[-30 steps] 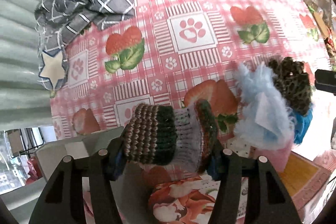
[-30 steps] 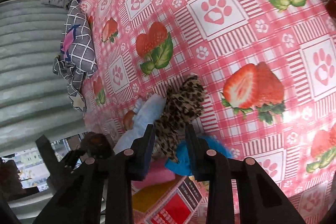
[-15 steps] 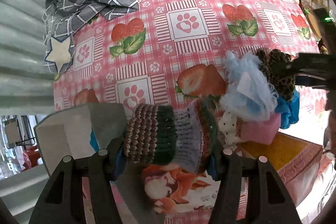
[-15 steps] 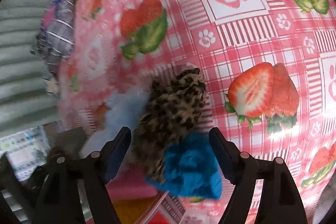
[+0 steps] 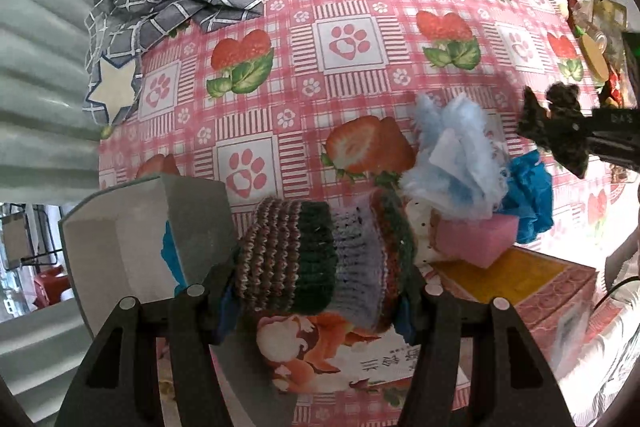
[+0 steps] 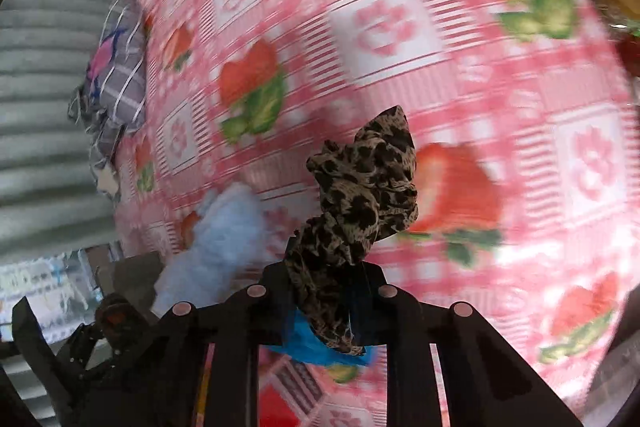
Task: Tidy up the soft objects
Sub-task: 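Lift and carry the knit item and leopard cloth with both tools over the white box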
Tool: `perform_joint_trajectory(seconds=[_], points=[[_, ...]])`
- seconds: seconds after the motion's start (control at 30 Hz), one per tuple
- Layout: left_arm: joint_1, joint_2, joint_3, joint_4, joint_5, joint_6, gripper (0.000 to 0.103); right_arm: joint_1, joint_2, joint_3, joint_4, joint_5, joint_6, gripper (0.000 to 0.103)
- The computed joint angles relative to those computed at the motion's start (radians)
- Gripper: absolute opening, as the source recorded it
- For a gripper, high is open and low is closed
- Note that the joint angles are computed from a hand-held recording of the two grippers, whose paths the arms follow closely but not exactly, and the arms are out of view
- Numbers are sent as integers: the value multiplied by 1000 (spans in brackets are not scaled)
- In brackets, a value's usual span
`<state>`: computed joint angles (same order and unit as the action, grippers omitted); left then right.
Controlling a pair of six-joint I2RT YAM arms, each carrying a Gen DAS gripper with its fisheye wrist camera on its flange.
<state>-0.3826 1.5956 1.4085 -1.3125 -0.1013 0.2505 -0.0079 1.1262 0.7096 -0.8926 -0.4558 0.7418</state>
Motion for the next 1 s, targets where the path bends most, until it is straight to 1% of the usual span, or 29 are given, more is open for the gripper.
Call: perform_joint_trajectory(seconds=[0.07,0.2,0.33,0.4,0.57,0.73,0.83,0.93,1.0], points=[[-10,-4,11,-8,6,-3,64,-41,-65,1,-88,33,-49,22],[-45,-21,42,-27,21,-3,64,-61,-168,10,-197,71,-67,22],[-93,-39,77,-43,44,-16,64,-28,-235,13,-237,83,2,22],[-117,-42,97,-52,60,-24,64,-39,-274,18,-277,82,-2,22],[-175,-68,116,-63,93,-42,64,27,-377,50,-359,107,85,22],[-180,-123,97,-83,112,-37,64,140,-465,86,-439,168,204,22],[-163,-161,81,-101,119,-22,64,223,-516,97,-478,205,303,22],[-137,-205,63,-119,127,0,64,419,-554,109,-494,287,496,22],[-122,-233,49,-133,133,14,64,596,-566,116,-496,360,656,22]])
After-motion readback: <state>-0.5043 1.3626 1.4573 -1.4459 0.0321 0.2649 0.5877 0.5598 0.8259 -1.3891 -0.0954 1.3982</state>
